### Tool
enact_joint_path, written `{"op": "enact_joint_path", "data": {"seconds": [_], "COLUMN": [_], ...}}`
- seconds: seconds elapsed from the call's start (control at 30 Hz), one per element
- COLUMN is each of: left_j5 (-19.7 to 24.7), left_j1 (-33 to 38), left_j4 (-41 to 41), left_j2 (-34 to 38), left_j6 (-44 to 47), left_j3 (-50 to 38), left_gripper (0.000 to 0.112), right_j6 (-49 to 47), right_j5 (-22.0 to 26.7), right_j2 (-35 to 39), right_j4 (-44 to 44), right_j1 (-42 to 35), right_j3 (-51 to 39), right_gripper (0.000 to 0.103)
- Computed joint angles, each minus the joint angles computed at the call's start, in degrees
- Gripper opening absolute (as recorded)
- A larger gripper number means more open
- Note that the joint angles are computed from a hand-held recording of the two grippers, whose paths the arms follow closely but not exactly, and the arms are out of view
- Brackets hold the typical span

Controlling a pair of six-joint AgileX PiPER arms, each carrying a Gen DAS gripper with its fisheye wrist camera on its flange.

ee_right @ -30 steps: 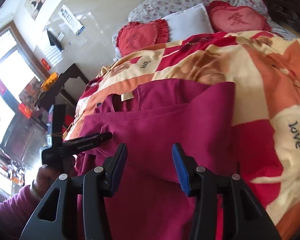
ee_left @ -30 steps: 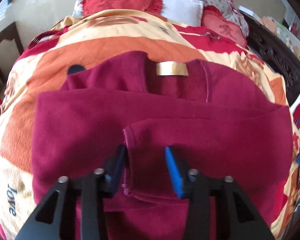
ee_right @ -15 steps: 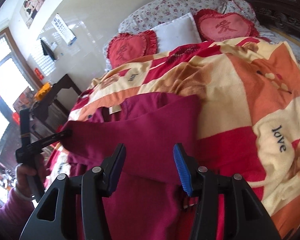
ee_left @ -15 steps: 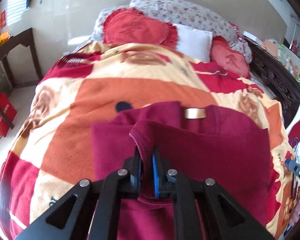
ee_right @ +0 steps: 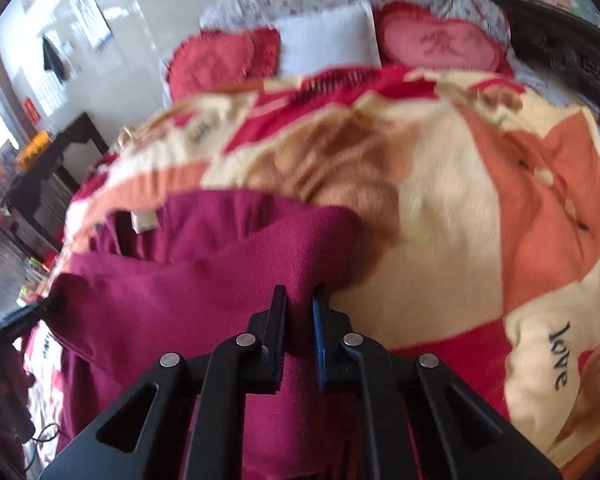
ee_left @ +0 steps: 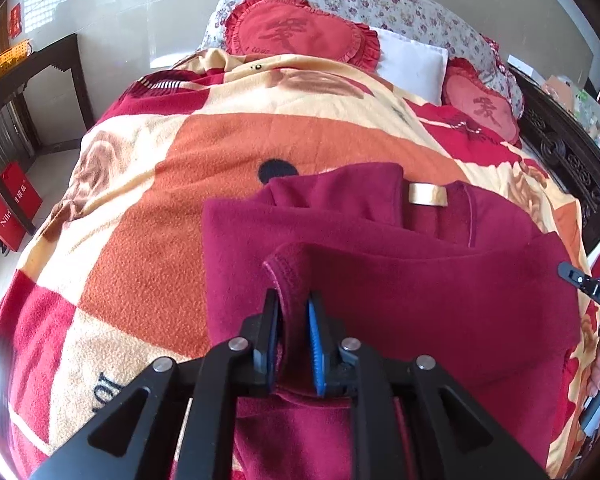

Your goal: Fold small clothes

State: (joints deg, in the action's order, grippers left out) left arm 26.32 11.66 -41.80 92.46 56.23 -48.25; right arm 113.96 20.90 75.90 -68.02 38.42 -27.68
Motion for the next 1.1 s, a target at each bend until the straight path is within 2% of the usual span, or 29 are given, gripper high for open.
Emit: {"op": "enact_joint_path", "data": {"seconds": [0.07,0.13,0.17,0.23,0.3,0.33,0.4,0.47,0.53,0.6,0.67,0.73,0.87,0.93,0.97,1.03,1.1], "left_j5": [-1.95,-2.70,-2.64,-2.65,-1.98,-1.83,-1.66,-0.90,-0.98,-2.32,-3.55,-4.42,-8.94,-12.14,-12.33,-12.06,-11.71], "left_j1": [-1.34,-1.69,-1.38,-0.68,-0.30,-0.44,-0.79,-0.91,-0.83,0.09,0.77,0.21,-4.36,-6.49,-6.81,-6.18,-5.04], "left_j4": [2.10,2.88,2.01,0.49,0.64,1.09,1.59,2.28,3.48,-0.66,-6.13,-7.06,4.62,13.80,16.24,15.27,12.50], "left_j2": [1.27,1.71,1.22,0.41,0.89,1.41,1.95,1.66,-0.24,-2.71,-3.97,-3.46,0.29,2.92,3.94,5.86,6.43], "left_j6": [-3.14,-4.06,-2.81,-0.55,-0.78,-1.56,-2.72,-3.55,-4.10,0.25,4.88,4.96,-7.34,-16.34,-18.68,-17.52,-14.18], "left_j3": [0.00,0.41,0.86,1.58,1.17,0.83,0.48,0.25,0.81,2.50,3.62,3.38,1.99,1.33,0.81,-0.35,-0.79], "left_gripper": [0.014,0.015,0.016,0.019,0.023,0.025,0.034,0.041,0.048,0.065,0.073,0.073,0.073,0.073,0.074,0.080,0.086], "right_j6": [1.80,-3.42,-4.50,-2.13,-3.37,-3.85,-7.02,-11.18,-9.61,-9.07,-4.67,-6.64,-11.13,-12.03,-10.72,-2.80,-1.04], "right_j5": [-0.71,-4.33,-3.96,-0.01,5.67,5.96,4.64,9.79,13.23,14.39,16.93,15.28,11.54,8.84,7.49,4.87,1.55], "right_j2": [2.16,5.48,4.85,-1.33,-7.62,-8.93,-6.28,1.92,5.55,1.90,-2.29,-2.06,7.99,13.06,14.75,15.41,14.35], "right_j4": [-1.66,2.66,3.99,3.91,8.00,8.66,11.05,16.36,15.84,16.83,12.94,10.76,8.62,8.18,6.30,-0.94,-2.33], "right_j1": [-1.32,-4.08,-3.87,-0.39,5.81,7.80,10.76,13.27,14.71,14.64,16.19,14.60,9.94,4.89,2.82,-0.26,-2.76], "right_j3": [0.08,-0.28,0.08,3.03,4.76,5.11,4.53,1.27,0.58,0.78,0.47,-2.30,-9.45,-11.71,-12.06,-10.23,-9.16], "right_gripper": [0.000,0.000,0.004,0.008,0.008,0.008,0.008,0.005,0.005,0.005,0.005,0.005,0.005,0.005,0.000,0.000,0.000]}}
